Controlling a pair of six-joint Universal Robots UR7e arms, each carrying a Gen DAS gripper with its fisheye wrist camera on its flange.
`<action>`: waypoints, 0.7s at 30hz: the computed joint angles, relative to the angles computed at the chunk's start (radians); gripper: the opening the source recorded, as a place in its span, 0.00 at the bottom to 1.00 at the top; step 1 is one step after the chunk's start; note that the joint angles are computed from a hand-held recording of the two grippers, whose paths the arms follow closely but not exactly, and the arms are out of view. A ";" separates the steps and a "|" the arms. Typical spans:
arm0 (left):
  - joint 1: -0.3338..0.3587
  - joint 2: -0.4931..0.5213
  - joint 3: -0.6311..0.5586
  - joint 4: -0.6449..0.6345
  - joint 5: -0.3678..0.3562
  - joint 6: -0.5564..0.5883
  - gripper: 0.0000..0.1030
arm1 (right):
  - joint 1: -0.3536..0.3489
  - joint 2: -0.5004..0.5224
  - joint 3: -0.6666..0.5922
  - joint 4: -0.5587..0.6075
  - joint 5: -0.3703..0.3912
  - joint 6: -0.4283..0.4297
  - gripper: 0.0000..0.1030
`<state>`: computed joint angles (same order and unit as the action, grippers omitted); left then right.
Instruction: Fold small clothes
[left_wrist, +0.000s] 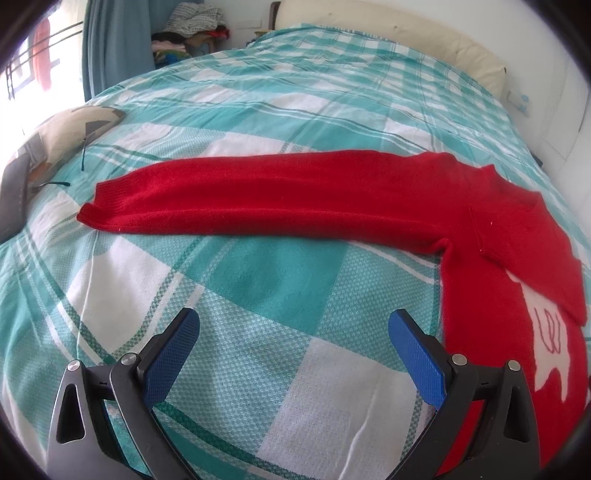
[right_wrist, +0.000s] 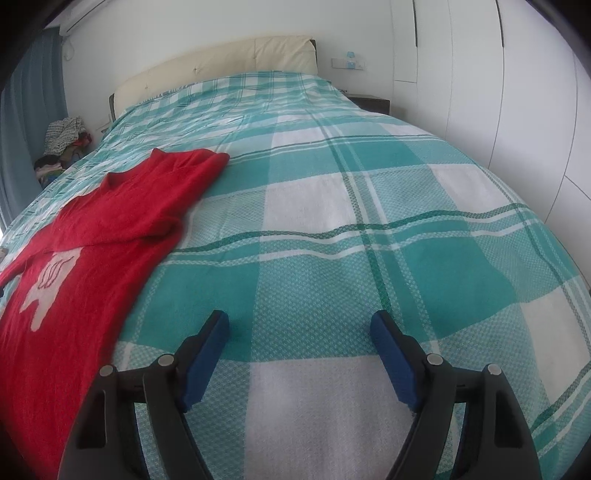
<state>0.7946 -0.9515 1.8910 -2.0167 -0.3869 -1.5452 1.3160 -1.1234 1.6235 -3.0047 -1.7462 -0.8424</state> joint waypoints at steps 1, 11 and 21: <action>0.001 0.002 -0.002 -0.002 -0.003 0.003 0.99 | -0.002 0.001 0.004 -0.008 -0.001 -0.001 0.80; -0.002 0.029 -0.033 0.037 -0.014 0.040 0.99 | -0.005 0.004 0.004 -0.001 -0.013 -0.006 0.87; 0.000 0.020 -0.024 0.021 -0.026 0.035 0.99 | -0.006 0.002 0.006 0.002 -0.015 -0.006 0.89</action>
<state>0.7948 -0.9310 1.8667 -1.9958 -0.4132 -1.5098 1.3102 -1.1209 1.6296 -3.0029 -1.7608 -0.8480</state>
